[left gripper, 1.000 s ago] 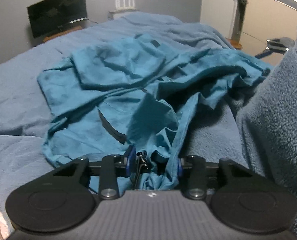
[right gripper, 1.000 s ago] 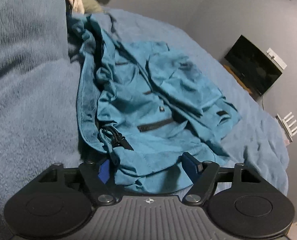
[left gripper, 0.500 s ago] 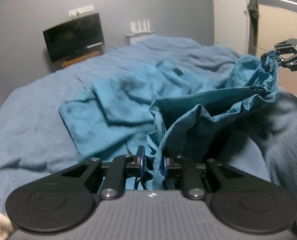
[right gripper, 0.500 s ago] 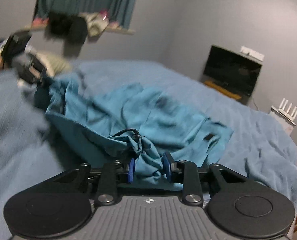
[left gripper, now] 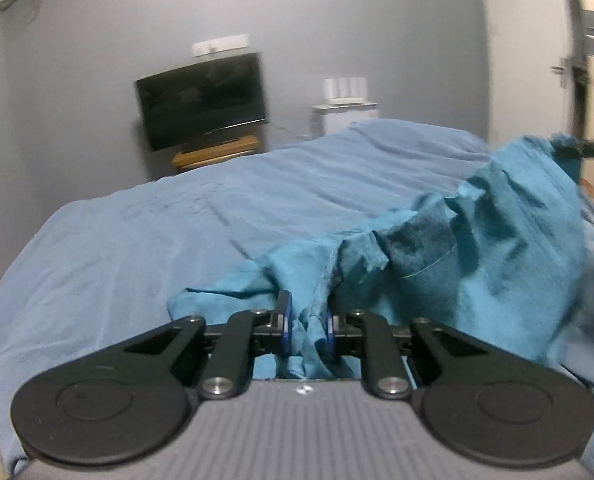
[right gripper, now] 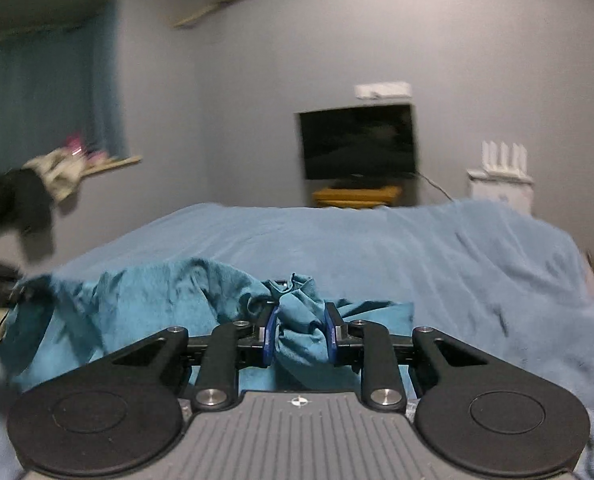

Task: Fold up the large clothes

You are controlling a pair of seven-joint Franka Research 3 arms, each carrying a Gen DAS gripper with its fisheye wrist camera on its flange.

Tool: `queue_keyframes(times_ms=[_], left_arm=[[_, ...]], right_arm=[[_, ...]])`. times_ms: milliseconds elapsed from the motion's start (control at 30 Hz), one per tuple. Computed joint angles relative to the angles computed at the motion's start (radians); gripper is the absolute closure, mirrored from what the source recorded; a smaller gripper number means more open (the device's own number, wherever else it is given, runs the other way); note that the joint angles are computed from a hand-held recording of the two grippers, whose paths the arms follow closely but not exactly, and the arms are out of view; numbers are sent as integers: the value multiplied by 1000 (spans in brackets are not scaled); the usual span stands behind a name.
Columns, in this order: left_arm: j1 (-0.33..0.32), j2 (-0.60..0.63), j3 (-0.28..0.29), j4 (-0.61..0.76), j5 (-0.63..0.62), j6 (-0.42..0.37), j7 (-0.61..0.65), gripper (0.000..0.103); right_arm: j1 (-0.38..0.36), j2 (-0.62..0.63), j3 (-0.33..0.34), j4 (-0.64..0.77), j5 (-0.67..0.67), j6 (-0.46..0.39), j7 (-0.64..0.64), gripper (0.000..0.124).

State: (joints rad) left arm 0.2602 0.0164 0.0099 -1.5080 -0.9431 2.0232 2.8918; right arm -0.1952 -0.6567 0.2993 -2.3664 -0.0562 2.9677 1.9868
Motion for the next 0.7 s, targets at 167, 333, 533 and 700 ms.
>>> queue_keyframes(times_ms=[167,333,533,700], left_arm=[[-6,154,-59,126,34,90,-155,65],[55,205,-94,166,22,63,-231,34],[133,278,-113,256,40,-63,-289,26],[189,302,-128,305,45,-216,-342,26]], right_arm=[[-206,211,129,98,-53,76,179,94],[-167,357,70,146,-67,149,236,77],[76,425,-147,129,24,176,57,73],[79,457,-134,141,7,139,-8,63]])
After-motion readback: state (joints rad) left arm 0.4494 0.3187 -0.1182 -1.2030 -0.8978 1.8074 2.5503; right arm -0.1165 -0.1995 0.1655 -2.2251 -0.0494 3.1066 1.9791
